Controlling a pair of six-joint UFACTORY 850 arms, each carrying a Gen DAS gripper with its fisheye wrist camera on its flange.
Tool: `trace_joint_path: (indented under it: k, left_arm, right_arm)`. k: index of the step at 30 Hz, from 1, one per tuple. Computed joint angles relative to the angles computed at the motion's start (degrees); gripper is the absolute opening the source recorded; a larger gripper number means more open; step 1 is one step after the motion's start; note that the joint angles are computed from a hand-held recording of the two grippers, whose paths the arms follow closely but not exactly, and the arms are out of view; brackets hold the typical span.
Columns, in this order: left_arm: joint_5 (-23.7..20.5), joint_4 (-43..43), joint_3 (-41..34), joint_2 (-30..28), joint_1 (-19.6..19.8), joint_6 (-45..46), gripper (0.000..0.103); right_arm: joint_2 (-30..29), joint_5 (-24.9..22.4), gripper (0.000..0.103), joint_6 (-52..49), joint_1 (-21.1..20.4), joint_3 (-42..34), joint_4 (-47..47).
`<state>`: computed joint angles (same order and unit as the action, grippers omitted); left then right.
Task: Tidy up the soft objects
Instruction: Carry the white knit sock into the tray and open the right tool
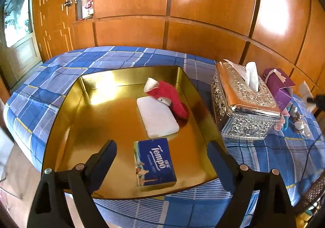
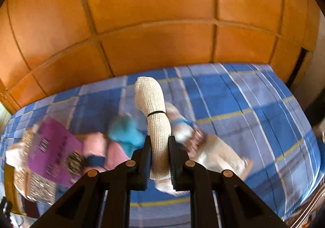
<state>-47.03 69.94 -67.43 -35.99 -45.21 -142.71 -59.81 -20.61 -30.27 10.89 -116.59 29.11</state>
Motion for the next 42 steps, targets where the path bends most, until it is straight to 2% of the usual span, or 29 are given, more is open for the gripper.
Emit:
trace_joint_path:
  k: [3, 6, 9, 14, 19, 25, 29, 32, 34, 36, 40, 42]
  left_arm:
    - [-0.32, -0.39, 0.3, 0.08, -0.14, -0.1, 0.091]
    - [-0.49, -0.69, 0.65, 0.22, -0.22, -0.09, 0.091]
    - [-0.59, -0.9, 0.95, 0.35, -0.24, -0.32, 0.091]
    - [-1.1, -1.27, 1.42, 0.56, -0.25, -0.56, 0.091]
    - [-1.03, -1.58, 2.23, 0.9, -0.11, -1.47, 0.091]
    - [-1.43, -3.03, 2.51, 0.7, 0.1, -1.65, 0.091]
    - [-1.85, -4.55, 3.08, 0.81, 0.44, -1.86, 0.091]
    - [-1.76, -3.87, 5.22, 2.22, 0.64, -5.68, 0.091]
    - [-2.12, -3.49, 6.64, 3.26, 0.7, -7.6, 0.091]
    - [-3.59, -4.35, 7.76, 4.11, 0.68, -8.94, 0.096]
    - [-4.61, -4.26, 9.72, 5.59, 0.67, -11.6, 0.096]
    - [-4.88, -4.35, 10.38, 6.06, 0.67, -12.31, 0.096]
  right_arm:
    - [0.09, -1.18, 0.014, -3.77, 1.87, -2.54, 1.93]
    - [1.46, -1.86, 0.014, -13.25, 3.91, -2.49, 9.44]
    - [3.74, -3.43, 0.014, -25.13, 5.89, -0.4, 19.29]
    - [9.57, -6.48, 0.014, -45.69, 9.67, 7.94, 33.98]
    - [13.77, -10.42, 0.014, -56.07, 12.39, 15.71, 39.91]
    - [17.36, -14.45, 0.014, -63.69, 15.32, 24.3, 40.29]
    - [17.92, -15.87, 0.014, -63.43, 16.89, 27.02, 36.38]
    - [15.96, -16.04, 0.014, -59.57, 18.49, 25.28, 33.82]
    - [14.01, -16.46, 0.014, -55.72, 19.41, 22.89, 32.29]
    - [10.52, -17.87, 0.014, -48.59, 20.76, 18.16, 29.11]
    - [5.6, -17.3, 0.016, -37.95, 23.96, 11.49, 24.4]
    - [2.33, -18.9, 0.019, -32.92, 25.16, 6.75, 21.88]
